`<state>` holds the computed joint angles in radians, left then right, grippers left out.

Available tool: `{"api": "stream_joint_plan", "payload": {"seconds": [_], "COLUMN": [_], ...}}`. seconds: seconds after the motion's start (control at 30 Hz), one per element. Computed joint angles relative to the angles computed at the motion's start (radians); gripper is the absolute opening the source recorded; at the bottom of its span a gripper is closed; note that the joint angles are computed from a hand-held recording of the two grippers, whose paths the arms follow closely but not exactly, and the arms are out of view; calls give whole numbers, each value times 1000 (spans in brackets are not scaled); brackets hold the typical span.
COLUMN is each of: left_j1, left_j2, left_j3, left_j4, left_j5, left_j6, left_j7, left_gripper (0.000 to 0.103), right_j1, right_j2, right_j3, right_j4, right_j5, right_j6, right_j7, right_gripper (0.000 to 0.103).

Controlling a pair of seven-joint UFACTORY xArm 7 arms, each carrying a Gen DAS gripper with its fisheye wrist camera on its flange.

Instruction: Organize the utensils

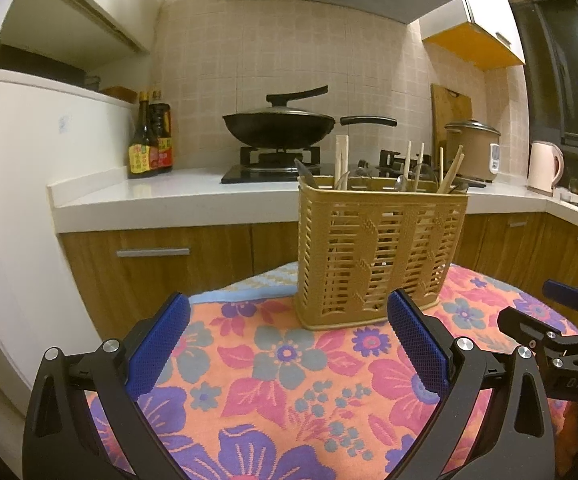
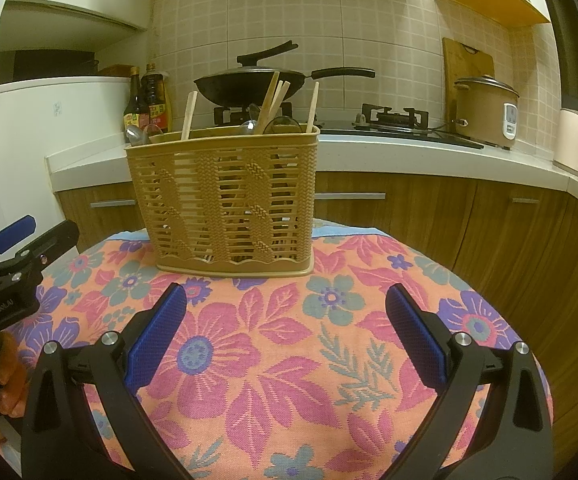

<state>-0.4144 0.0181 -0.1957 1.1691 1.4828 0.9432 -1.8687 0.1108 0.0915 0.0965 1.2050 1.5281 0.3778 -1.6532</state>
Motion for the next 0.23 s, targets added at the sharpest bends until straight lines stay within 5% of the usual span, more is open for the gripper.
{"api": "stream_joint_plan", "payload": {"seconds": [0.23], "left_j1": [14], "left_j2": [-7], "left_j3": [6], "left_j4": [-6], "left_j5": [-23], "left_j6": [-40], "left_j7": [-19], "left_gripper": [96], "right_j1": [-2], "right_j2": [3], "right_j3": [1], "right_j4": [3], "right_j5": [1], "right_j6": [4], "right_j7": [-9], "right_gripper": [95]}}
